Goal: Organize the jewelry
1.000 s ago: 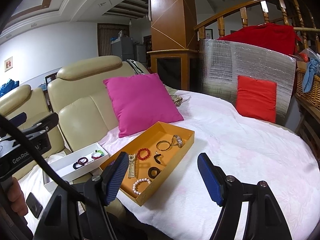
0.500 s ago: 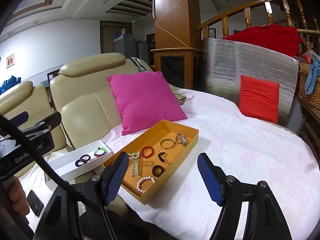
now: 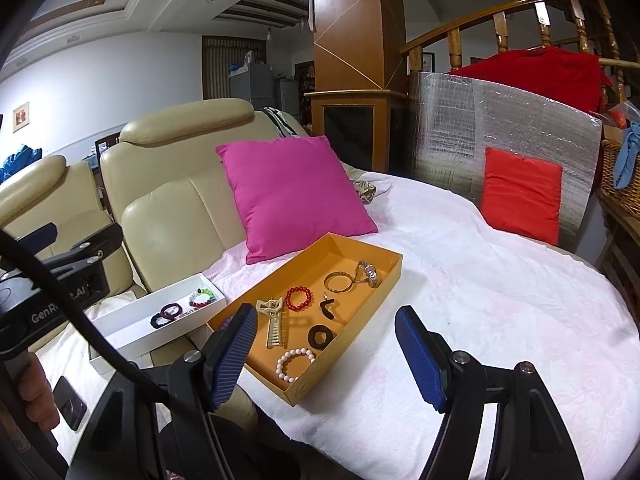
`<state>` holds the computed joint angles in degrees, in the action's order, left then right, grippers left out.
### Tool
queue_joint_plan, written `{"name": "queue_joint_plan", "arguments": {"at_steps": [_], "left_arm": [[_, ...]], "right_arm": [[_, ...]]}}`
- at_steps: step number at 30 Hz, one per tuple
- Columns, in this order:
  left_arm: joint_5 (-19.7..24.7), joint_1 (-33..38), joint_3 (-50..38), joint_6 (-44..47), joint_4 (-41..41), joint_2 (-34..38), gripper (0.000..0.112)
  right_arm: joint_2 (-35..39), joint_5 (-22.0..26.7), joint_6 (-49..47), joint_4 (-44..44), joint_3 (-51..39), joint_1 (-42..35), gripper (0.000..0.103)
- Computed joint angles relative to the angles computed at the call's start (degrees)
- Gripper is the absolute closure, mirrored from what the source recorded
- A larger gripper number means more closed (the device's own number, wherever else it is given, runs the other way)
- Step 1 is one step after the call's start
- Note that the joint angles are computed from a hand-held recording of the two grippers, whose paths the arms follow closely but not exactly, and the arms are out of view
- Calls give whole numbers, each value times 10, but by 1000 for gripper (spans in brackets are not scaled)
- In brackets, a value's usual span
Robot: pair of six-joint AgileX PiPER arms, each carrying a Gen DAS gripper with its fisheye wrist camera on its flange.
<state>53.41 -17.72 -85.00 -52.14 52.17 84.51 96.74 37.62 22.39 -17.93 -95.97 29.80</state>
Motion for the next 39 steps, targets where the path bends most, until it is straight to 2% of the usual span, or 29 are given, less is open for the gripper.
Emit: {"name": "queue_joint_plan", "arguments": {"at_steps": [18,39], "left_arm": [[-41,47,18,23,-38,7,20],[-86,97,10,63,-94,52,20]], "right_arm": [[40,22,13,-11,-37,16,28],[113,63,9,-7,-109,21,28]]}}
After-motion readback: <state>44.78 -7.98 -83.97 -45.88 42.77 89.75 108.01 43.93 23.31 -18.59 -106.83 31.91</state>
